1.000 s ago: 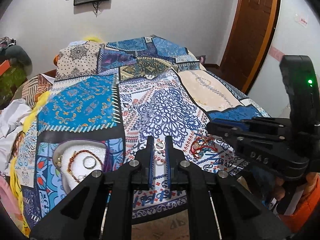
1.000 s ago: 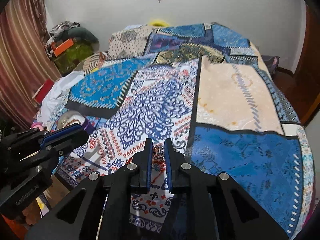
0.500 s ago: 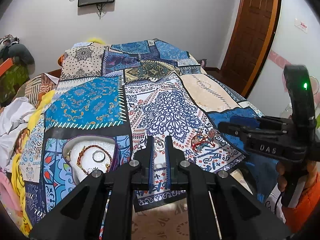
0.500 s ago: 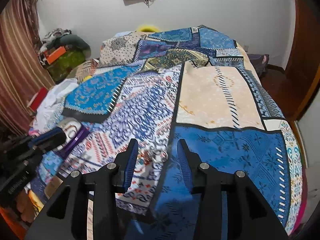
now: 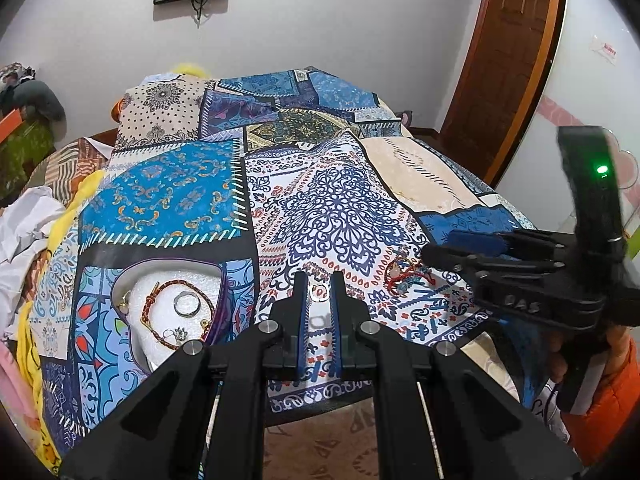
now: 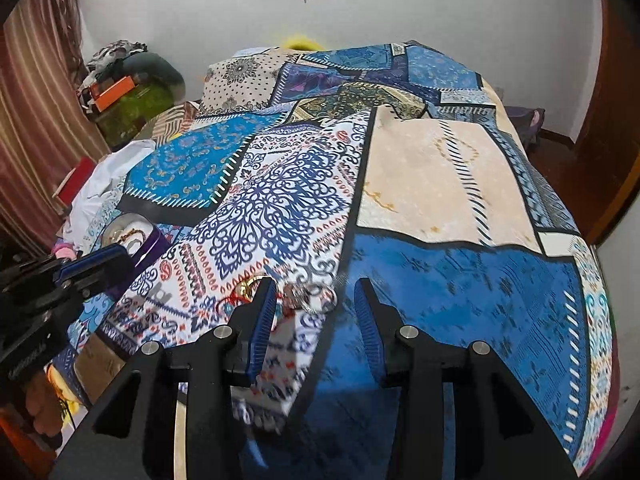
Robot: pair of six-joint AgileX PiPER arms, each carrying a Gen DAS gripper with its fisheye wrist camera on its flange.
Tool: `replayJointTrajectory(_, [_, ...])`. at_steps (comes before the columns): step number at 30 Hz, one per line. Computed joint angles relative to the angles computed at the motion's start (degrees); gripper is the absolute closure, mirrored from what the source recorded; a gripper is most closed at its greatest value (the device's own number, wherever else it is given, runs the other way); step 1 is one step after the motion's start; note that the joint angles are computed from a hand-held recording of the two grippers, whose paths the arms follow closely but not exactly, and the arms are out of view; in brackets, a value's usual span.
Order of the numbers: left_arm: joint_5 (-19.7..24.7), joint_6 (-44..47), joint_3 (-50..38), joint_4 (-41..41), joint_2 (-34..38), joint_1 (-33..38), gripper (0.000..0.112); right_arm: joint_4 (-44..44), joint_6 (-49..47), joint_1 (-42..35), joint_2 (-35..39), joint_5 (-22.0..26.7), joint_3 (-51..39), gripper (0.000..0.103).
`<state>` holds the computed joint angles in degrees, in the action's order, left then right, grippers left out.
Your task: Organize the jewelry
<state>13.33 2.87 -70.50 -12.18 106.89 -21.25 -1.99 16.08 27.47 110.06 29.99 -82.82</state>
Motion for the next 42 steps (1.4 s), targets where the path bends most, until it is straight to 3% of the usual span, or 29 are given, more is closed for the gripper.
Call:
replayJointTrajectory(4, [-0.07,-0.53,0.06,0.44,-0.11,0.16,0.104,-0.43,0.72,0.18,0.8,-1.29,0.67,0.066])
replayJointTrajectory(7, [-0.08,-0.96,0.17,0.2,-0.26,0.47,0.104,1.19,-0.46,-0.55,0.28,-1.4,1.22,0.075])
replayJointTrajectory(14, [-0.62,-2.75,1.45,1.66,-1.95,0.49,0.104,3.11,-1.34,-0.99,-1.61,-1.85,2.68,0.075])
replayJointTrajectory(28, [-2.96,-6.53,6.88,5.99,-9.64,2.34,0.104,-9.0,9.1,5.01,-7.53,-2.0,0.5,0.075])
replayJointTrajectory(42, [-5.67,4.17,13.11,-3.81,-16.09,9.58,0.104,-7.64,5.88,11.52,-1.01,-0.35,-11.55,0.075])
